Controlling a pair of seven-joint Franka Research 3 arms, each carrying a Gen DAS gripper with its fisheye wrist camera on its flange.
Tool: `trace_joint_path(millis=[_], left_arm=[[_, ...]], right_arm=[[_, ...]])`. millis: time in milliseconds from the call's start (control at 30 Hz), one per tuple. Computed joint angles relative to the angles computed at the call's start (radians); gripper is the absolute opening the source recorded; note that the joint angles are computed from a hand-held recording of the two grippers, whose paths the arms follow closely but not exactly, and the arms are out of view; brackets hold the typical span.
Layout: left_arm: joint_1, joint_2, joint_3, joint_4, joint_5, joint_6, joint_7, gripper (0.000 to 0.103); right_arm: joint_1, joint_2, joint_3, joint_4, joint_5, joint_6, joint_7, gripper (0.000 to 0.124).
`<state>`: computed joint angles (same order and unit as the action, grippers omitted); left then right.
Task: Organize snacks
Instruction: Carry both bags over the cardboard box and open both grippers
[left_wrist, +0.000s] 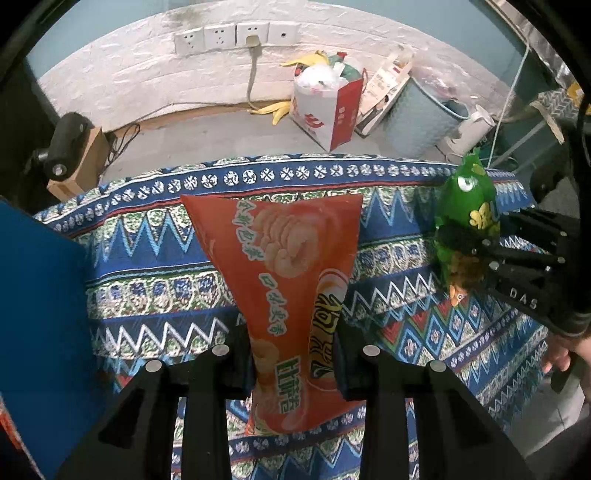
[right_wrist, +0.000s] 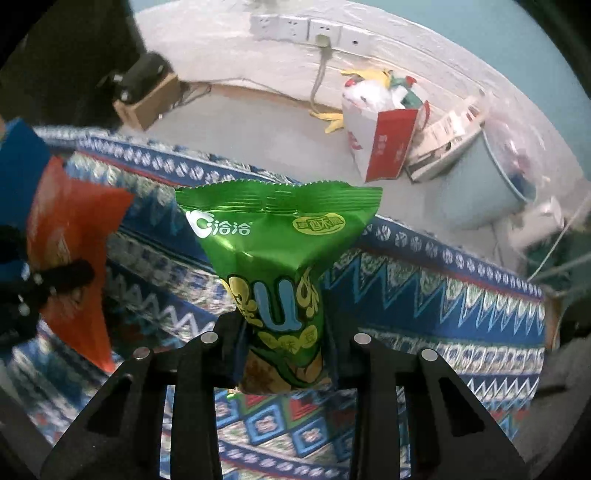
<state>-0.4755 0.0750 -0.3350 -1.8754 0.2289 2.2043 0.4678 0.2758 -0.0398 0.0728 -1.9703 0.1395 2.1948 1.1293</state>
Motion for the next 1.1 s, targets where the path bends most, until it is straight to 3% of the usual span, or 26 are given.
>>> trace_joint_path(millis=[800,1100], left_arm=[[-0.013,-0.344,-0.040,-0.145,0.014,-0.078,-0.015,0.032],[-0.007,-0.488,-0.048,-0.222,0.019,-0.111,-0.021,0.032]], right_arm=[[0.045,-0.243,0.046,-0.025,0.064,-0.086,0.167,0.031],[0.085,-0.308,0.077,-0.037,0.100,-0.074,0.212,0.031]])
